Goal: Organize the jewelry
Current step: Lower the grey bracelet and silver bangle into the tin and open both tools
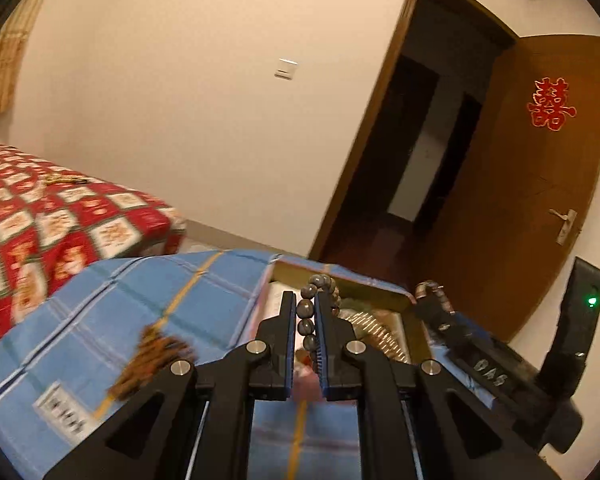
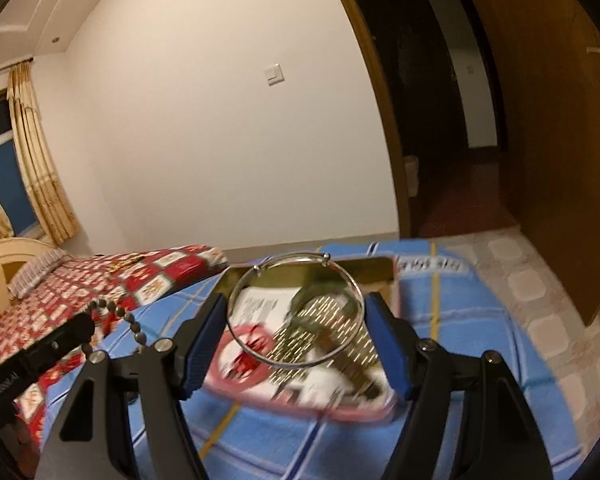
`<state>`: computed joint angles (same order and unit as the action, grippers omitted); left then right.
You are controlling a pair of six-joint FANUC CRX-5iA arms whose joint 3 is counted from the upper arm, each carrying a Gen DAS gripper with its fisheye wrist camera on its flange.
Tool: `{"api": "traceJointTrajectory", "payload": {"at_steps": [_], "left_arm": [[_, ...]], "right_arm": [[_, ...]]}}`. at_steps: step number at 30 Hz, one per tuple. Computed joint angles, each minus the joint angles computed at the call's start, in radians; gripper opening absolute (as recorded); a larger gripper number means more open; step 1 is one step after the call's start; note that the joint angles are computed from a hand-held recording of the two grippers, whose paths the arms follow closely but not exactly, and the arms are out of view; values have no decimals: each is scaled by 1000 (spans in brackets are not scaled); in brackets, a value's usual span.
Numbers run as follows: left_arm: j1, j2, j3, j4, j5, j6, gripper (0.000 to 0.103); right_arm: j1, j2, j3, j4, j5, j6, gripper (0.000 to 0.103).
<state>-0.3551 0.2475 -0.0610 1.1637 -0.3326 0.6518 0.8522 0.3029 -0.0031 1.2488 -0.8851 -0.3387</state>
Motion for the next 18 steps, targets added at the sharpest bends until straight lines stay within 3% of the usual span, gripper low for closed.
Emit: {"api": "traceJointTrajectory", "payload": {"at_steps": [9,14,18], "left_arm": [[9,215,336,-495,-169,445,8],[6,264,453,-695,-234,615,8],[1,284,513,-796,-268,700,8]], "right_arm": [[-61,41,50,-109,16,84,73],[-72,54,70,-160,17,142,73],[-69,73,97,-172,-13,191,73]]}}
